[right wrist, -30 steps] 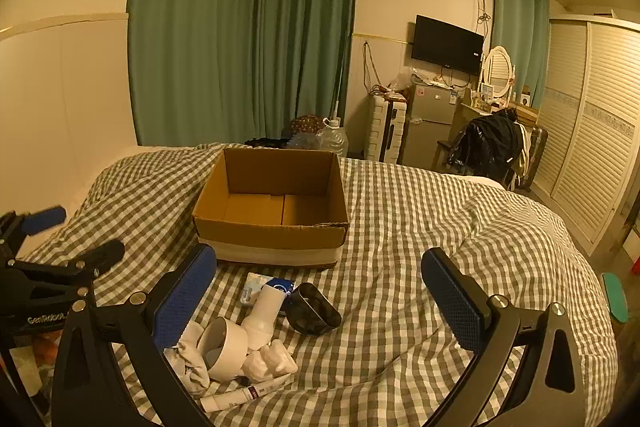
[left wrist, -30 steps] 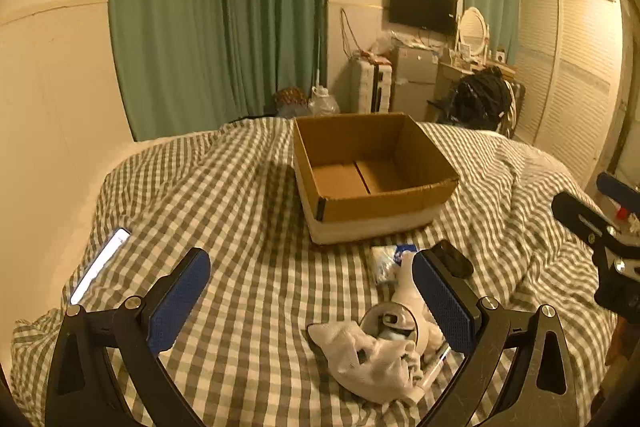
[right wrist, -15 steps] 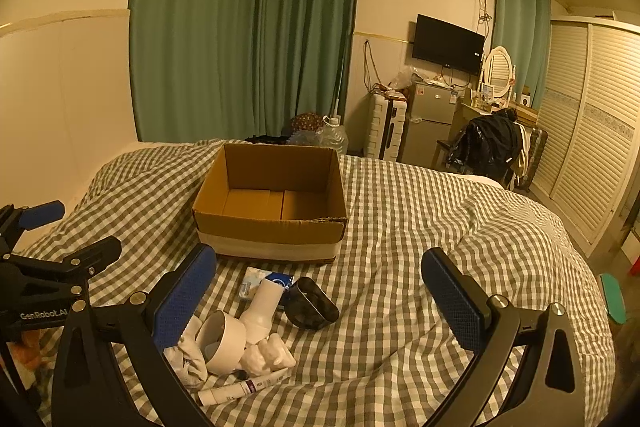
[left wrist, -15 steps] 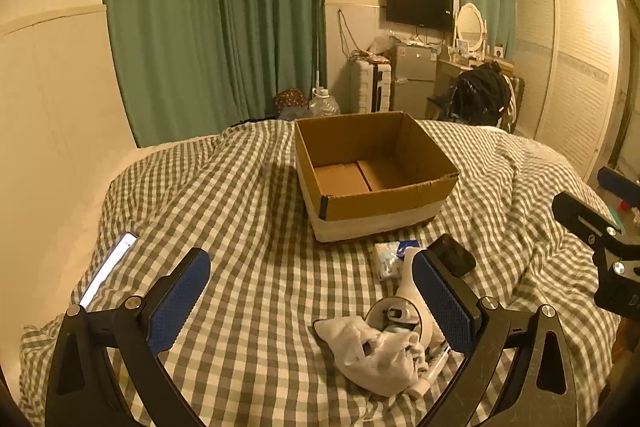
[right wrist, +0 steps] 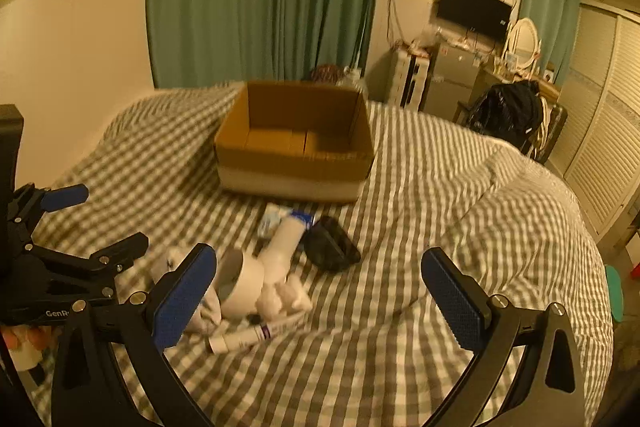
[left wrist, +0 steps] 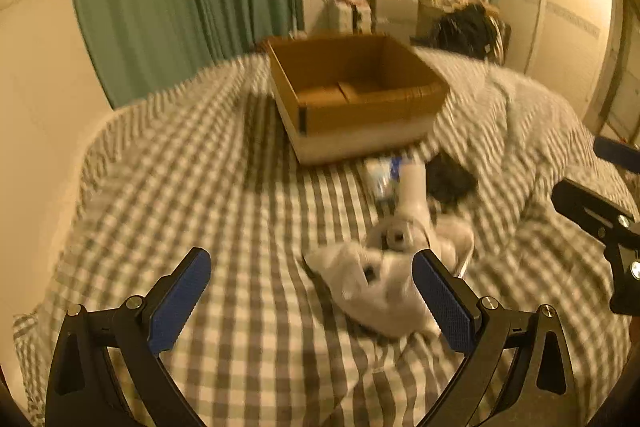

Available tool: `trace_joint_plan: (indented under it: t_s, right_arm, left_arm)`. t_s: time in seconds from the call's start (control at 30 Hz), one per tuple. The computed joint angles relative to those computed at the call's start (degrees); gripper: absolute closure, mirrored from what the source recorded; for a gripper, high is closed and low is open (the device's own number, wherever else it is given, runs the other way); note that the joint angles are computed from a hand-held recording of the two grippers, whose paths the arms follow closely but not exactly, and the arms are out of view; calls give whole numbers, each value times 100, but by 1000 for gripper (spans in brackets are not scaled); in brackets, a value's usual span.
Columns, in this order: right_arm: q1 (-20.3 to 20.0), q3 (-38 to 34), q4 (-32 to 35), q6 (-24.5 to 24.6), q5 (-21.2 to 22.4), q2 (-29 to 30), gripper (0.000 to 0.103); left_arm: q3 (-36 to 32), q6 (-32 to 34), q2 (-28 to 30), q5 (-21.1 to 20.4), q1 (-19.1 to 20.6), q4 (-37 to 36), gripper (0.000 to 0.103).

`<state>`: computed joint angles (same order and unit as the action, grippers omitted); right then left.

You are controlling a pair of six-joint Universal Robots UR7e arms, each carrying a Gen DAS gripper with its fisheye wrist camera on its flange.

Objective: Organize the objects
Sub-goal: 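Grasp the white mesh cloth with the left tool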

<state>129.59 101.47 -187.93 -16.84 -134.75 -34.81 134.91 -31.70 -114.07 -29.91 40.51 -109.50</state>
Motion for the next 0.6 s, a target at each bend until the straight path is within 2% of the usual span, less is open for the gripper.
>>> trace_joint_plan:
  t_s: [0.17, 0.37, 0.47, 0.5, 0.57, 0.6]
  right_arm:
    - [-213, 38, 607, 414, 55, 20, 0]
    - [-469, -48, 1021, 693, 87, 105, 1]
    - [-590, -149, 1278, 849, 38, 174, 1]
    - [-639, -198, 1419, 956, 1, 198, 1]
    - [-718, -254, 1598, 1107, 25, 216, 1]
    - [-750, -280, 1683, 1171, 25, 225, 1]
  left_arm:
    - [97, 321, 256, -458, 255, -69, 1]
    - [104, 1146, 803, -977, 702, -1134, 1]
    - [-166, 1422, 1254, -1517, 1108, -1289, 2]
    - [-259, 1454, 1370, -1731, 1244, -1315, 4]
    - [-348, 1705, 1602, -2038, 1487, -1504, 18]
    - [-342, 1762, 1619, -2060, 1505, -1535, 22]
